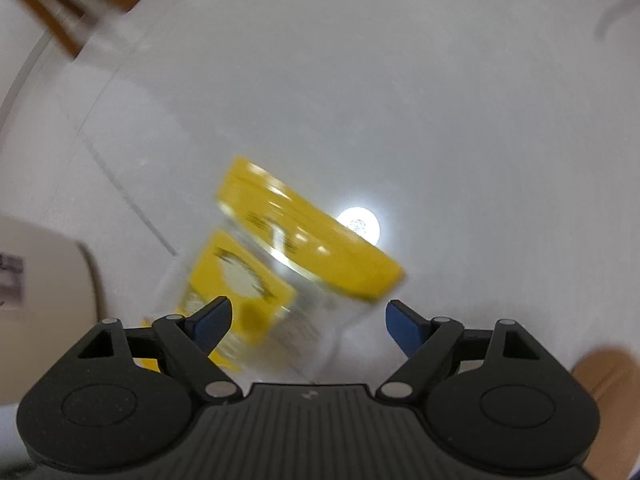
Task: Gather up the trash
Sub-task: 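Grasp the yellow-and-clear snack bag with the right gripper and lift it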
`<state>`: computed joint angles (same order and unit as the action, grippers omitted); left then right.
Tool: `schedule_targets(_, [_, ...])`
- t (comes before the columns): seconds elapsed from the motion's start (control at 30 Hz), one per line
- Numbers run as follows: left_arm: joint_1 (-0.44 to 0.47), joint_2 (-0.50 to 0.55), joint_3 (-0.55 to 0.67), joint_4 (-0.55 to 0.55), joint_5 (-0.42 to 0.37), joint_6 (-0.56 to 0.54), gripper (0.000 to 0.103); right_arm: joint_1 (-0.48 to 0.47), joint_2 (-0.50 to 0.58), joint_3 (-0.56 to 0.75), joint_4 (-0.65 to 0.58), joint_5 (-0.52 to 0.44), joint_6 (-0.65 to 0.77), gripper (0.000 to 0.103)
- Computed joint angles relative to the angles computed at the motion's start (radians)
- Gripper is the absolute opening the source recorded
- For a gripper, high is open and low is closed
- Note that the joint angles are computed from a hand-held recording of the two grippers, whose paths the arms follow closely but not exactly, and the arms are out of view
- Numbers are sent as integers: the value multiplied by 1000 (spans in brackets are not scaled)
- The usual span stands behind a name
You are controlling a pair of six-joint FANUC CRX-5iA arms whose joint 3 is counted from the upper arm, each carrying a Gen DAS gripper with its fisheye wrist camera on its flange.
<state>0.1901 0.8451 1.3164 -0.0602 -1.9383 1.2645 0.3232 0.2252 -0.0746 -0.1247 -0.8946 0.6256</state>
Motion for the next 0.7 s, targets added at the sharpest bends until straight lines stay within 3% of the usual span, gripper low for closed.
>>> schedule_targets(0.1, [1, 18, 31, 0, -19, 3, 12, -33, -38, -63, -106, 109, -6, 94])
schedule_targets(0.17, [0, 18, 30, -2, -19, 5, 12, -45, -44, -76, -151, 137, -3, 96])
schedule_targets(0.33, [-6, 11, 20, -18, -13, 0, 12, -90, -53, -86, -397, 191, 131, 98])
schedule_targets(0.7, [-4, 6, 8, -20, -5, -6, 12, -95, -108, -126, -532, 373, 268, 94])
